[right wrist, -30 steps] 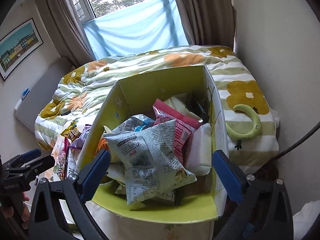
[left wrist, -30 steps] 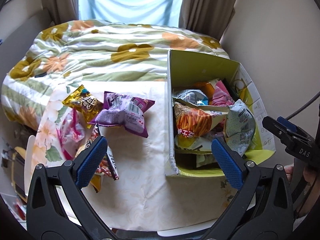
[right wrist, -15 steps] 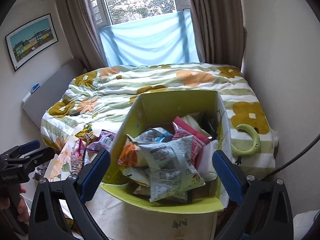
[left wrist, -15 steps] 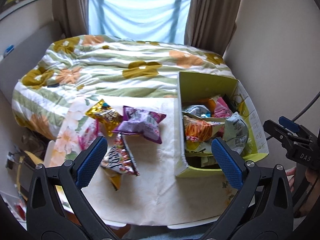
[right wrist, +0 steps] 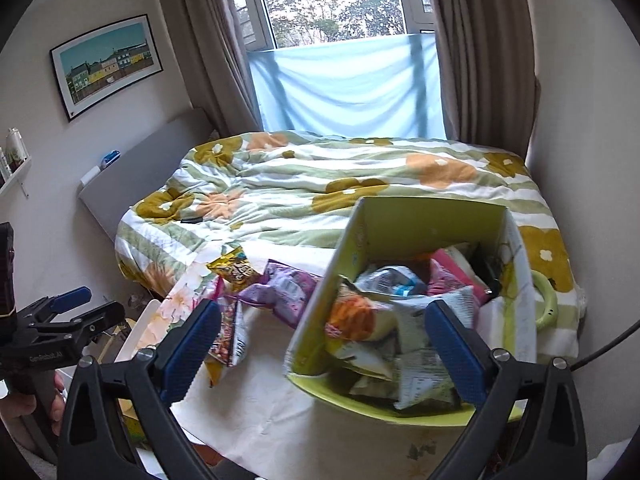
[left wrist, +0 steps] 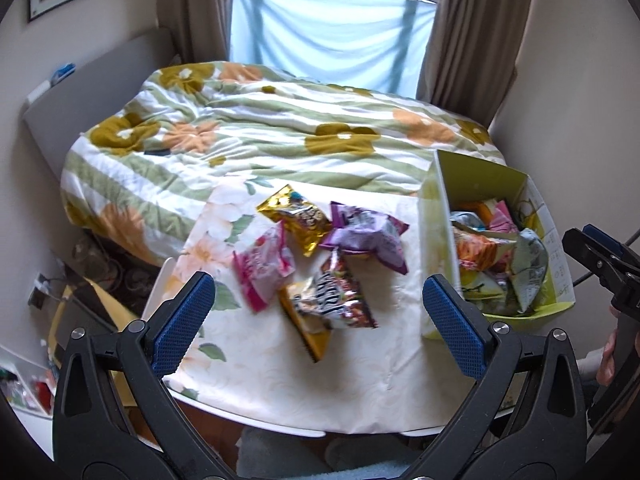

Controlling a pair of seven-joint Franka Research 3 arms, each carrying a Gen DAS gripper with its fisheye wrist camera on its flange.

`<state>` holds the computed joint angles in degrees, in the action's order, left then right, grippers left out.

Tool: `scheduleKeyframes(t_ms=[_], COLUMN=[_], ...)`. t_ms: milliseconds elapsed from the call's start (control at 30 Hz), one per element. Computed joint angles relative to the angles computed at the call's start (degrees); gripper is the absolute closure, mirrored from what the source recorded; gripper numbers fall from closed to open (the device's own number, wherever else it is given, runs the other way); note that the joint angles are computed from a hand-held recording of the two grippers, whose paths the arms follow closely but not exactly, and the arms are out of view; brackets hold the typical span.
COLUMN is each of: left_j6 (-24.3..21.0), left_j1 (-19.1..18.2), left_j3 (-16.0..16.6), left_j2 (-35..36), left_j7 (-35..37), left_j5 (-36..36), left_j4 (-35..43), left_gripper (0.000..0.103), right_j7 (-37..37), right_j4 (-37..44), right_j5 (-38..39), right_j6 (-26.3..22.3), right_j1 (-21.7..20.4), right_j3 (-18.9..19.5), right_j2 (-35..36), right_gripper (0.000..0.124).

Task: Organize snacks
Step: 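Withdraw both tools from the box toward the remaining bags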

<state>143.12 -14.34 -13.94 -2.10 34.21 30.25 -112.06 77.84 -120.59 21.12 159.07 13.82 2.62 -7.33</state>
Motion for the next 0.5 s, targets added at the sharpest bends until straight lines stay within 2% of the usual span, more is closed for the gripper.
scheduleKeyframes(t_ms=[133, 267, 367, 500], left_j6=[3.32, 5.69, 5.97, 6.17], left_j1=[1.82, 3.83, 5.38, 7.82], left_j3=[2.04, 3.75, 4.68, 4.92], left_j2=[-0.96, -0.37, 1.59, 5.55], left_j7=[6.99, 17.01, 26.41, 43.00], left_j5=[-4.89, -11.29, -16.18, -26.97], left_j4=[-2.77, -3.75, -2.78, -0.55], left_gripper=[0.000, 0.000, 0.000, 0.000], right_j7=[4.46, 14.72, 23.88, 35.22], right_j4=[1.99, 4.63, 7.00, 10.27], right_j5=[-1.26, -7.78, -14.67, -21.37], right_j6=[0.46, 0.84, -0.40, -2.10], right_j1=[1.05, 2.35, 3.97, 6.86], right_j3=[1.66, 3.37, 3.63, 2.77], right_j2=[2.43, 5.93, 8.80, 12.86], right_gripper=[0.022, 0.022, 0.022, 0.022])
